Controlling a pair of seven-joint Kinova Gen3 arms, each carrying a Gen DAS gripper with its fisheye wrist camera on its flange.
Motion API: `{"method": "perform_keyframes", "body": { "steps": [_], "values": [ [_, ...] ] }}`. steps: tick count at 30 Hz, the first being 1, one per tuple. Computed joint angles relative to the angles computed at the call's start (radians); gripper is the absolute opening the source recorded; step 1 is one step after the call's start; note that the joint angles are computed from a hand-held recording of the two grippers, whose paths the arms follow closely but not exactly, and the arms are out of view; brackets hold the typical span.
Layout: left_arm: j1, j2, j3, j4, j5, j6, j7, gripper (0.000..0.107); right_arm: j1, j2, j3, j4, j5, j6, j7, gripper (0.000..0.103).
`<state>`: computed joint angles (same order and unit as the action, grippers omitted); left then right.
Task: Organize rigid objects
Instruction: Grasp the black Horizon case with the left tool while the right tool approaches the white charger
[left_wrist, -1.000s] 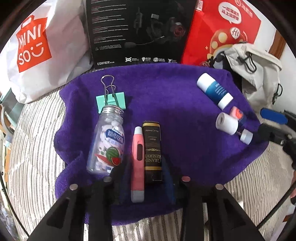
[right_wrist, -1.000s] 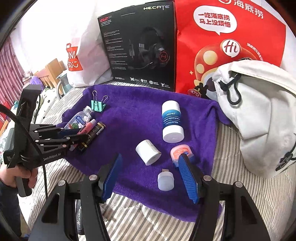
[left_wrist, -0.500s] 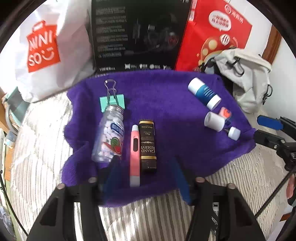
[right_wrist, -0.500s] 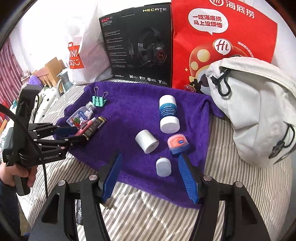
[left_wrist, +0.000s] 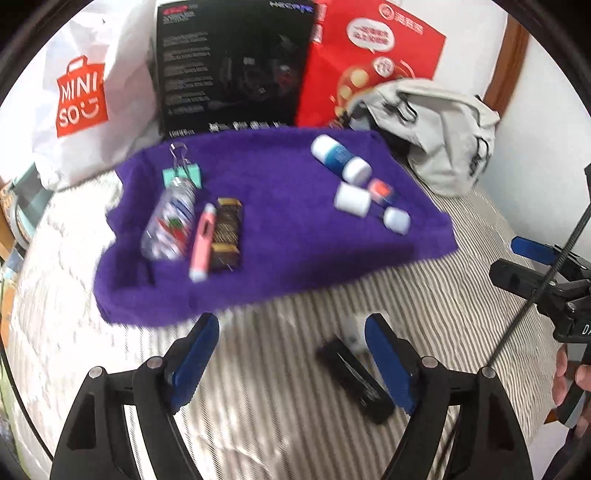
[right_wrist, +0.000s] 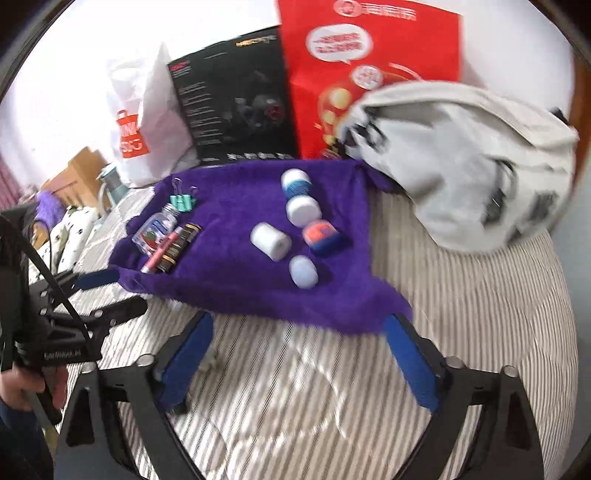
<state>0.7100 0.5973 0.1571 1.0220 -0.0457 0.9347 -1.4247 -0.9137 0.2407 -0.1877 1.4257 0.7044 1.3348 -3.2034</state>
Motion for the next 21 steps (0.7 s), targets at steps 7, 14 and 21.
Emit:
{"method": "perform_keyframes", "body": {
  "steps": [7,14,21],
  "values": [
    [0.035,-0.039,-0.001,0.115,-0.002,-0.059,0.066,0.081,-0.072,-0.005,-0.03,0.025,-0.029,0.108,-0.123,0.103],
    [0.152,-0.009,-0.07,0.115,-0.161,-0.049,0.207,0.081,-0.104,-0.027,-0.064,0.065,-0.054,0.124,-0.208,0.103],
    [0.144,-0.033,-0.07,0.149,-0.219,-0.043,0.257,0.083,-0.115,-0.036,-0.084,0.093,-0.08,0.129,-0.244,0.103]
  ]
}}
